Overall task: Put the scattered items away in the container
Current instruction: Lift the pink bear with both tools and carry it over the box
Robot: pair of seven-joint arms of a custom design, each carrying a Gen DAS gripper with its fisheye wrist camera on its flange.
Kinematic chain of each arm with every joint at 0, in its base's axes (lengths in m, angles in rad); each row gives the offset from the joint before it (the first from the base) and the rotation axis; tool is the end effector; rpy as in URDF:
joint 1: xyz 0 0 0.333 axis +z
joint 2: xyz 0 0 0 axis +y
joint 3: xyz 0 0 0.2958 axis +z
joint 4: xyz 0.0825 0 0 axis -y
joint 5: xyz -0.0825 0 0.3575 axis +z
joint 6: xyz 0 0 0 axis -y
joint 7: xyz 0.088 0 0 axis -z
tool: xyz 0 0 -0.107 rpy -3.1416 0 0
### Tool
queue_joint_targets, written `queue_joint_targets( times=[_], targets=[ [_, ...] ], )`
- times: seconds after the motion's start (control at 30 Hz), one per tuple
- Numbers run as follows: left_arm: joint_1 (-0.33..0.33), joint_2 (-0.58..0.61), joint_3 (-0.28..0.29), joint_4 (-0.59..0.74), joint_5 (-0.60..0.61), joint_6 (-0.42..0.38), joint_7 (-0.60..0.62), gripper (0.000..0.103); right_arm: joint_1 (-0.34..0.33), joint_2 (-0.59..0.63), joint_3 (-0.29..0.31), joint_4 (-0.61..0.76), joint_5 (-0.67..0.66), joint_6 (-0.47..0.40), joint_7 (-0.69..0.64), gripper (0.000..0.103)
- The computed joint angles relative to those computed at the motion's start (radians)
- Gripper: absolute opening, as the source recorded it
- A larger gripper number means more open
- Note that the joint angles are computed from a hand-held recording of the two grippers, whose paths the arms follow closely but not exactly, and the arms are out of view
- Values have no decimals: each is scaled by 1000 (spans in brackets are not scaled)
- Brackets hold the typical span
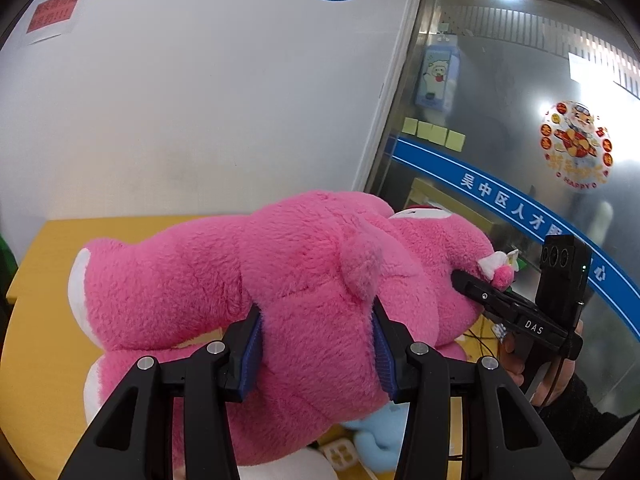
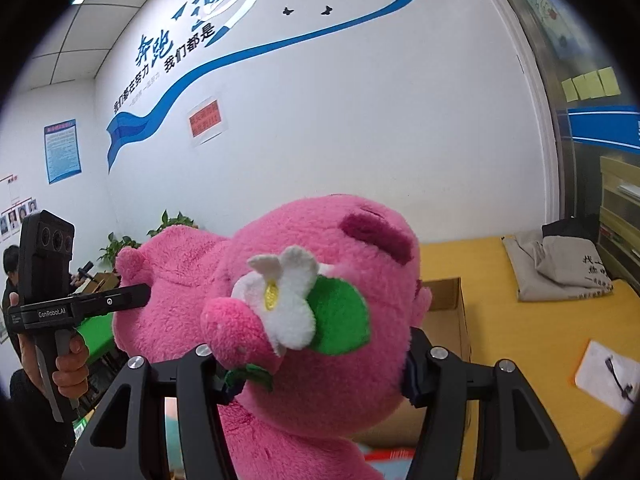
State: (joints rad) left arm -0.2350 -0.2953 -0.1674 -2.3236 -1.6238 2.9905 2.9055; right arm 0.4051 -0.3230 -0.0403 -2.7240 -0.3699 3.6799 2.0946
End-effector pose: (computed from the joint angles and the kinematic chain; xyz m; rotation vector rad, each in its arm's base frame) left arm 0.4448 -0.1177 0.5016 -1.4840 1.8717 -1.3940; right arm 0.3644 0.1885 0.4795 -1.5358 1.1446 -0.4942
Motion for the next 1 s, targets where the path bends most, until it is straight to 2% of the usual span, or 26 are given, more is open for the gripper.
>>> queue_joint_targets(
  times=[0.1,0.2,0.3,0.5,0.53,0.6,0.73,0.87,0.93,1.0],
  targets=[
    [25,134,19,125,165,-23,-139,50,0,129,-45,147,-63,-14,38,58],
    [48,262,26,239,310,-39,-266,50,-20,259,-87,295,-208,-36,175,58],
    [84,397,16,348,460,-58,-405,50,-76,385,-78,433,-342,-56,323,58],
    [132,636,16,527,690,-121,-623,50,-198,591,36,615,-432,-139,412,58],
    [134,671,19,556,725,-129,-657,50,-237,621,75,646,-460,-161,434,58],
    [131,740,32,615,806,-151,-735,50,-367,689,208,715,-547,-216,498,58],
    [122,860,52,729,940,-192,-868,50,-506,807,372,798,-564,-313,467,58],
    [99,980,87,854,1094,-266,-994,49,-547,890,451,860,-520,-436,376,58],
    [103,1011,74,881,1131,-255,-1017,49,-498,893,413,867,-494,-476,373,58],
    [111,1008,59,864,1156,-216,-1033,49,-497,903,418,869,-452,-514,353,58]
  ],
)
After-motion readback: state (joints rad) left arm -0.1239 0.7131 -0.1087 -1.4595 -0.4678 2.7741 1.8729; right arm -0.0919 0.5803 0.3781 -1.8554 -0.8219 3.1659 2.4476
